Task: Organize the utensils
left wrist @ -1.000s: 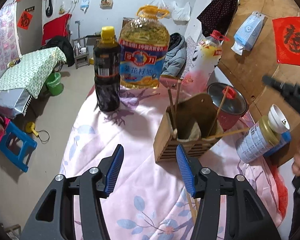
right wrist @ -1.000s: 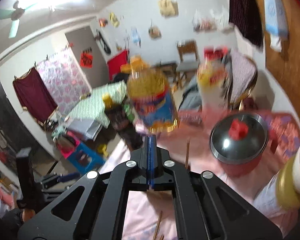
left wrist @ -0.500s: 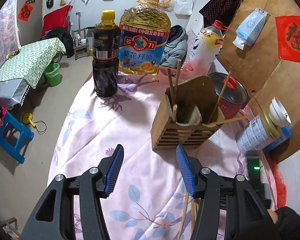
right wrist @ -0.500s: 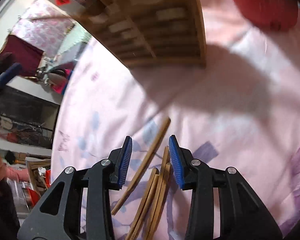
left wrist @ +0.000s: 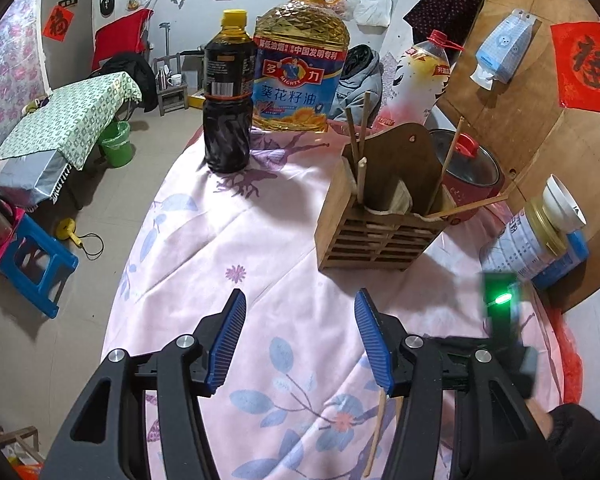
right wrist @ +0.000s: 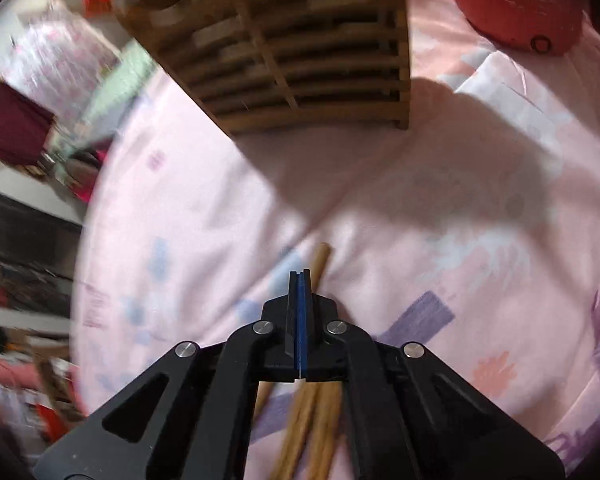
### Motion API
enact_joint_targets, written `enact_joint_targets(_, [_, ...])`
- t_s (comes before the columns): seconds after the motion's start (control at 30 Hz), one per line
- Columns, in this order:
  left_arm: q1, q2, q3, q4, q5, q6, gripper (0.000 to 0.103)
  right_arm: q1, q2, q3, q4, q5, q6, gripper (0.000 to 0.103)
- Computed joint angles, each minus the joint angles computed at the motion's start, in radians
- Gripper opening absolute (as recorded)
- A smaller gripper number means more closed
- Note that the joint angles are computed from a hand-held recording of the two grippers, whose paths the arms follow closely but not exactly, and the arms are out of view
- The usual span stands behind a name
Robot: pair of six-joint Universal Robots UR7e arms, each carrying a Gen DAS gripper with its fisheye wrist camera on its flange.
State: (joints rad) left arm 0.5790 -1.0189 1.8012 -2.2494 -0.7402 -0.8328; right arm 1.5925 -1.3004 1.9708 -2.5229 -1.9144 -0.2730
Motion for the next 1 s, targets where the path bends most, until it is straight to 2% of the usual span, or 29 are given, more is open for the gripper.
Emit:
enact_joint_targets(0.1, [0.000, -0.011, 0.013, -0.012, -0.003, -0.005, 0.056, 0.038, -0.065, 0.008, -0.020, 0.042, -0.053, 0.001])
enact_joint_targets(0.2, [0.002, -0.014, 0.021, -0.042, -0.008, -0.003, 0.056, 0.069, -0.078, -0.025, 0.013, 0.001, -0.077, 0.002])
enact_joint_targets(0.27, [0.002, -0.012, 0.022, -0.058, -0.012, -0.002, 0.056, 0.055, -0.046, -0.077, 0.145, -0.014, -0.001, 0.013])
enact_joint_targets(0.3, [0.001, -0.010, 0.024, -0.068, -0.014, -0.003, 0.056, 0.048, -0.020, -0.103, 0.178, -0.028, 0.033, 0.026])
enact_joint_targets(0.33, [0.002, -0.007, 0.023, -0.074, -0.018, -0.004, 0.056, 0.031, -0.011, -0.107, 0.197, -0.049, 0.057, 0.034])
enact_joint_targets(0.37, [0.001, -0.008, 0.026, -0.077, -0.020, -0.005, 0.056, 0.019, 0.012, -0.107, 0.195, -0.071, 0.089, 0.036])
enact_joint_targets(0.57, [-0.008, -0.016, 0.044, -0.043, -0.023, -0.029, 0.057, -0.027, 0.058, -0.080, 0.148, -0.091, 0.169, 0.032])
enact_joint_targets(0.6, [-0.009, -0.019, 0.050, -0.030, -0.020, -0.040, 0.057, -0.017, 0.063, -0.067, 0.103, -0.112, 0.155, 0.031])
enact_joint_targets(0.67, [-0.015, -0.025, 0.062, -0.007, -0.008, -0.058, 0.057, 0.004, 0.077, -0.066, 0.088, -0.151, 0.147, 0.025])
enact_joint_targets(0.77, [-0.042, -0.014, 0.062, 0.107, 0.054, -0.106, 0.057, 0.055, 0.105, -0.020, -0.034, -0.254, 0.075, 0.024])
enact_joint_targets(0.83, [-0.059, -0.015, 0.077, 0.127, 0.060, -0.123, 0.057, 0.074, 0.115, 0.016, -0.107, -0.271, 0.007, 0.010])
enact_joint_targets(0.87, [-0.064, -0.017, 0.087, 0.121, 0.054, -0.127, 0.057, 0.084, 0.119, 0.036, -0.152, -0.287, -0.015, 0.011])
enact_joint_targets(1.0, [-0.088, -0.032, 0.122, 0.107, 0.031, -0.154, 0.058, 0.064, 0.068, 0.068, -0.148, -0.190, 0.021, 0.007])
